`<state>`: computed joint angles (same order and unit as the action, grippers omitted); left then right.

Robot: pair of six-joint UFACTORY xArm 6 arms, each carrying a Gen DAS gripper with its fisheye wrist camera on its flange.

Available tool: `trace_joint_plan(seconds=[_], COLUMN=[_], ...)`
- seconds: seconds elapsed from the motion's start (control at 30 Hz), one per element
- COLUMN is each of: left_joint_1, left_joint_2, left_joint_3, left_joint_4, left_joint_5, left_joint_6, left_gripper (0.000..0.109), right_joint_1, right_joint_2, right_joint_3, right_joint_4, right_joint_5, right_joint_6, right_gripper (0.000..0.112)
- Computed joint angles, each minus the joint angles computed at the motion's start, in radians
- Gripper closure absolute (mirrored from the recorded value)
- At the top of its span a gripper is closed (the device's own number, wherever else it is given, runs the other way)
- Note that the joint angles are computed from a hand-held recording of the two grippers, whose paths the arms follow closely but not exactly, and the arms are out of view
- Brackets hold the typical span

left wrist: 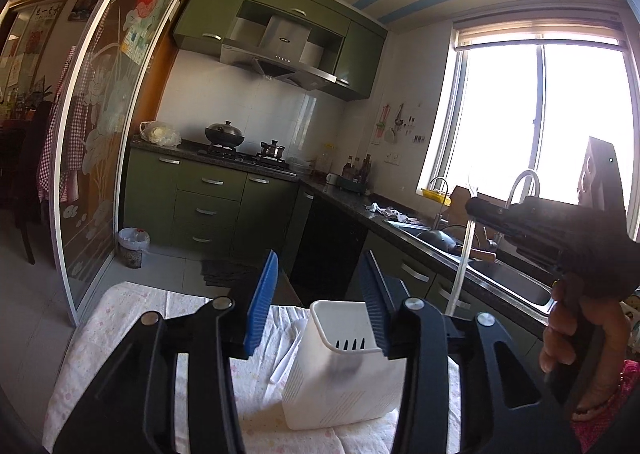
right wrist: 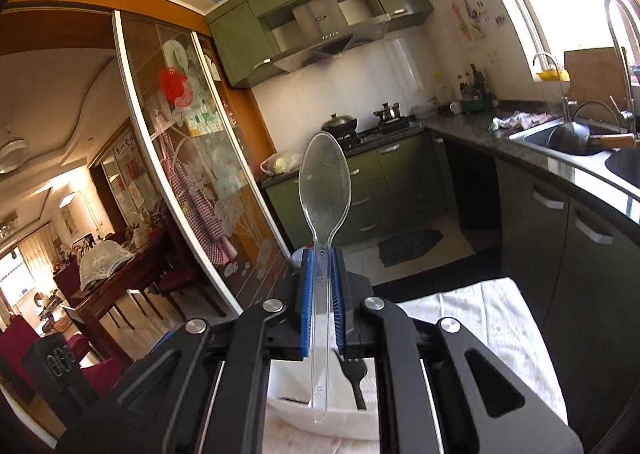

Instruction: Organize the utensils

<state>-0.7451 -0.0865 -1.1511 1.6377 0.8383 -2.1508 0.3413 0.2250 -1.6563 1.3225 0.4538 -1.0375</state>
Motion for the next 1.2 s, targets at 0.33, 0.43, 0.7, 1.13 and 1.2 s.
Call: trace_joint_plan(seconds=[0.33,0.43,0.7,1.13,1.2], left_joint_1=[0.115,0.183,0.268,0.379,0.393], left_joint_2=[-0.067,-0.065,-0.066,0.147,0.289], left_joint_3=[0.085,0.103,0.145,-0.120,-0.316], left_joint_4=[-0.188,-0.254,-0.306,-1.136,-1.345], left_joint_5=[-0.142,-0.247,-0.366,-0.308,-0.193], left_joint_6=[0.150,0.170,0.234,1.168,1.377], left_gripper=[0.054,0.054,0.040,0.030,0.029], right_joint_1=[0.074,0.089,0.117,-0.007,-0.045], right_joint_2=[0.021,-0.010,-0.061,-0.312,-0.313], right_joint_3=[0.053,0.115,0.211,0.489,0.517], right_joint_4=[0.098,0.129,0.231,0.407,0.282], right_joint_5=[-0.176,-0.201,-0.251,-0.183,-0.179], right_joint_6=[-0.223,-0.295,-0.417,-0.488,-0.350], right_gripper=[0.103,0.102,0.089,0.073,0.066])
